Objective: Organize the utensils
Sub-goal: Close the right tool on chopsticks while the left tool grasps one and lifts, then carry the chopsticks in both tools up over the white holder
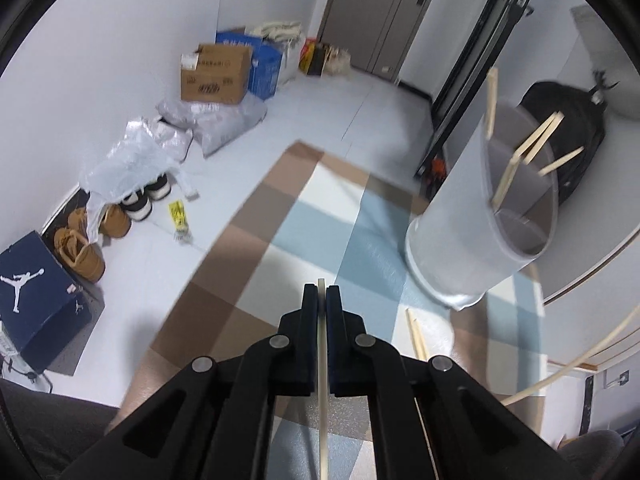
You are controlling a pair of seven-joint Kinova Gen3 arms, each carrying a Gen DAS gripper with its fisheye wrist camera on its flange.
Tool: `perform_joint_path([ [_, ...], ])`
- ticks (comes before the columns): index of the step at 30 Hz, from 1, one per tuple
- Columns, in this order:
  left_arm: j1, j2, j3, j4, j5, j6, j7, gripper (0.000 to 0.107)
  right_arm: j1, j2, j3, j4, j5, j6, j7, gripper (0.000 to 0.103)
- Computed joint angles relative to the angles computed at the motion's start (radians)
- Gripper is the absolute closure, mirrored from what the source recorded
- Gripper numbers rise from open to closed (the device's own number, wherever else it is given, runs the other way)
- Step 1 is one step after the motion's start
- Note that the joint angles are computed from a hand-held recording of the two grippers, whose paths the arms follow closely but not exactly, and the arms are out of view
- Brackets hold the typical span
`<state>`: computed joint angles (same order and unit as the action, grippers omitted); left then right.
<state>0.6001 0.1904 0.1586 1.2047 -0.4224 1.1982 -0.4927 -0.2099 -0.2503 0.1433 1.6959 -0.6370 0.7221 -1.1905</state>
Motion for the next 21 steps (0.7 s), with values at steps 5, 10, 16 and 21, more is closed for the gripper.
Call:
perform_joint_path([
  [5, -0.018, -0.077, 0.019, 0.063, -0.032, -0.099, -0.009, 0.107, 0.0, 0.008, -0.025, -0.045, 0.03, 0.024, -0.028, 0.1],
  [10, -0.033, -0.125, 0.048, 0.088, -0.076, -0.16, -0.044, 0.107, -0.001, 0.018, -0.048, -0.093, 0.063, 0.05, -0.054, 0.1],
  [16, -0.071, -0.152, 0.076, 0.069, -0.044, -0.199, -0.135, 0.107, 0.001, 0.038, -0.069, -0.178, 0.104, 0.082, -0.089, 0.1],
  [21, -0.076, -0.139, 0.087, 0.007, -0.038, -0.184, -0.228, 0.107, -0.001, 0.061, -0.078, -0.24, 0.12, 0.095, -0.09, 0.1],
])
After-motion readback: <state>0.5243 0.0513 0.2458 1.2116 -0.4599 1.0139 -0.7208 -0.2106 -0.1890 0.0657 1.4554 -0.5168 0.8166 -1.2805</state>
